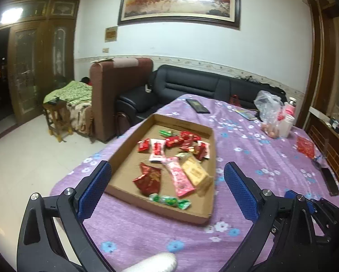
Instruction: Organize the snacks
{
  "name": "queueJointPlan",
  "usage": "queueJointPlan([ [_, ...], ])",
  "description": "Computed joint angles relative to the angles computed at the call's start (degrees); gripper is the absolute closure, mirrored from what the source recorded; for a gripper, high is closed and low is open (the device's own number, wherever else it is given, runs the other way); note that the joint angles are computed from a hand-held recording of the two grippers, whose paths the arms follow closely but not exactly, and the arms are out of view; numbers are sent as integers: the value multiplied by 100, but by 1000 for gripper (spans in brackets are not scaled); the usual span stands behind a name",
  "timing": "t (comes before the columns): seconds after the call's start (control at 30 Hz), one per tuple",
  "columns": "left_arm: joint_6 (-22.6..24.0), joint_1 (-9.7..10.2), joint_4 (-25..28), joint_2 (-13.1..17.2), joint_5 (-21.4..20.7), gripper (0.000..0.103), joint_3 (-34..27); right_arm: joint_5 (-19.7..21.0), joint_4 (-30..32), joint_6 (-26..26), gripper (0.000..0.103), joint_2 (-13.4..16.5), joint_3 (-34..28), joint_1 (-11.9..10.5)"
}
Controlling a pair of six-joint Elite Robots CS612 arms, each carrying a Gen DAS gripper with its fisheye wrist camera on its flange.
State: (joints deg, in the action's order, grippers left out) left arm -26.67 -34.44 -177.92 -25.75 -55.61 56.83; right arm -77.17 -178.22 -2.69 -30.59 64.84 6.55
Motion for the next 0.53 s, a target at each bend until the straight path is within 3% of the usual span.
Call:
queueJointPlan([
  [0.37, -168, 39, 444, 35, -97, 3, -105, 140, 287, -365, 35, 105, -174, 67],
  [0.53, -195, 53, 948, 123, -360, 3, -383, 191, 372, -204, 34, 162, -288, -15],
])
